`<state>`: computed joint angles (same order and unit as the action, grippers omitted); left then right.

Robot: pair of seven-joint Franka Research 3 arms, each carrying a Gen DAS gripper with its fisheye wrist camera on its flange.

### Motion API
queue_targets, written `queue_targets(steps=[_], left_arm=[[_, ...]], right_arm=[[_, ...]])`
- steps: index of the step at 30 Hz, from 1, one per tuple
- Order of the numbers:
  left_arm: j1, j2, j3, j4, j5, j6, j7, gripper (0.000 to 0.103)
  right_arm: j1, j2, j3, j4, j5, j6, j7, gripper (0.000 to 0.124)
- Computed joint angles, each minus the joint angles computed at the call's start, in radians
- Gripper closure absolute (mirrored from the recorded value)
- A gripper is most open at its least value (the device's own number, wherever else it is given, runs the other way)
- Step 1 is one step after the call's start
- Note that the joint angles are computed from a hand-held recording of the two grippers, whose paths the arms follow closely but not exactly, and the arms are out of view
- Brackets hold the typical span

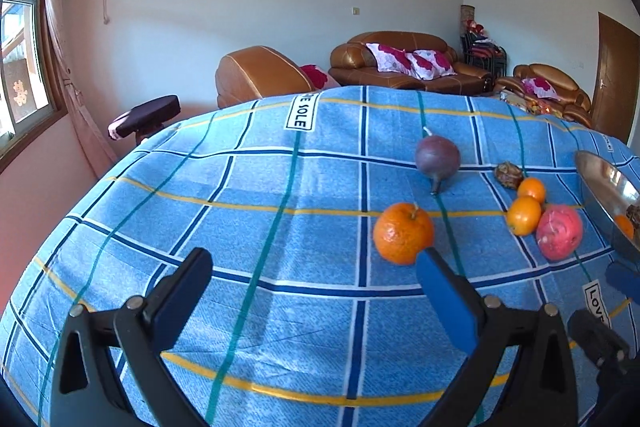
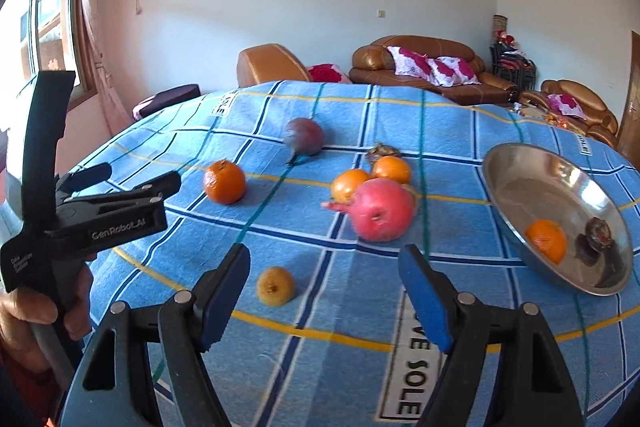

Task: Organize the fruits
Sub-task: 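Move the right tool to the small yellow fruit on the bedspread, then grasp the small yellow fruit with the right gripper while the left gripper grasps another mandarin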

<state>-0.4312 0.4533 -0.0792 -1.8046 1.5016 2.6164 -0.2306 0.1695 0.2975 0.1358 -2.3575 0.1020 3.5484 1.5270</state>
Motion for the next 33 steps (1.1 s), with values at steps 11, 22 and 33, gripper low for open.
queue_targets(steps=[11,22,33], left_arm=[[0.016,0.023,0.016,0.019,-0.052,0.077,0.022,0.0],[-0.044,0.13,0.02,0.196,-0.187,0.011,0.281,0.0],[-0.071,0.34,0.012,0.482,-0.564,-0.096,0.674,0.039]], right_arm=[[-0.043,0.061,0.064,0.135,0.066,-0.281,-0.097,0.087],[-0.016,0.029,0.006,0.083,0.154,-0.113,-0.166,0.097],[0.145,0.085,-0.146,0.109,0.448,0.188,-0.296,0.097]])
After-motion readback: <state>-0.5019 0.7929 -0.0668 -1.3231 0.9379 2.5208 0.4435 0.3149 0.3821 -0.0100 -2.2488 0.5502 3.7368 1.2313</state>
